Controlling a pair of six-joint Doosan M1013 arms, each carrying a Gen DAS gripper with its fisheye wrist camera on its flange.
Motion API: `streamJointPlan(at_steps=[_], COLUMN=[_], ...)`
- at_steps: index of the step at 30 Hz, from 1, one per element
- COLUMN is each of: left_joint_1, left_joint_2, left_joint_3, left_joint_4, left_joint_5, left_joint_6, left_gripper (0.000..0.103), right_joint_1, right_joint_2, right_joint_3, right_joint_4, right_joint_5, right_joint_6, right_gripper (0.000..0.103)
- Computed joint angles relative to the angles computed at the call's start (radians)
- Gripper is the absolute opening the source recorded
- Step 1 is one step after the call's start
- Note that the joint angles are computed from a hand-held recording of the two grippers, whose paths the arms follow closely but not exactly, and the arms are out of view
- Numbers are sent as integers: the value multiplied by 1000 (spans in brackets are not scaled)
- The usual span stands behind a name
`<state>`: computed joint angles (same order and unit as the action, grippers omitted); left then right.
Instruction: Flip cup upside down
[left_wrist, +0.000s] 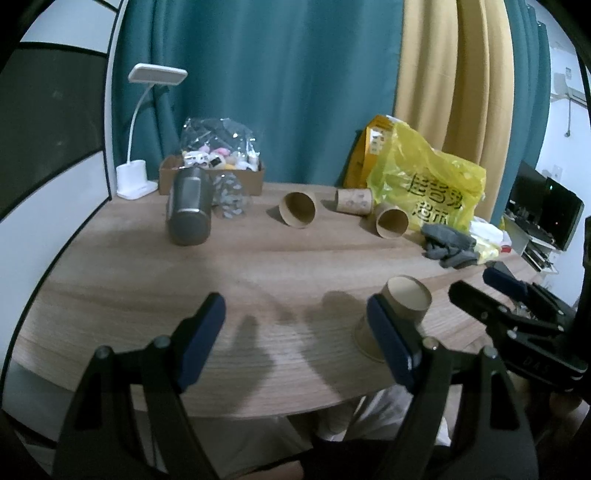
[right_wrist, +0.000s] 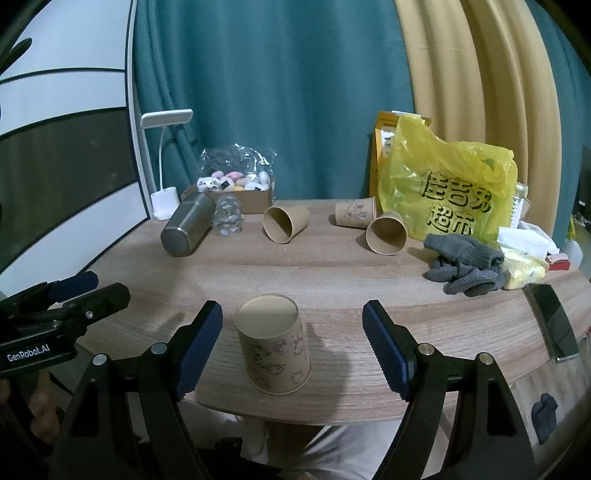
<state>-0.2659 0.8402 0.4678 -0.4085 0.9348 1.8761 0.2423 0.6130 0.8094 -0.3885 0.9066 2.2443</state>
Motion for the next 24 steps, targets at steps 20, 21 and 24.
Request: streamJointPlan(at_steps=[20,21,24], left_joint_1=[2,2,0], left_joint_2=[21,21,16], left_joint_3=[-43,-42,-33], left_joint_4=[-3,-2,24], left_joint_5=[26,24,5], left_joint_6=[-2,-3,-27], left_gripper=[81,81,81], right_joint_1=[0,0,0], right_joint_2=[-2,-1,-2], right_joint_3=[4,1,5], right_joint_4=[0,0,0], right_joint_5=[-1,2,-2], right_joint_6=[-1,-3,-1], right_gripper=[81,81,81])
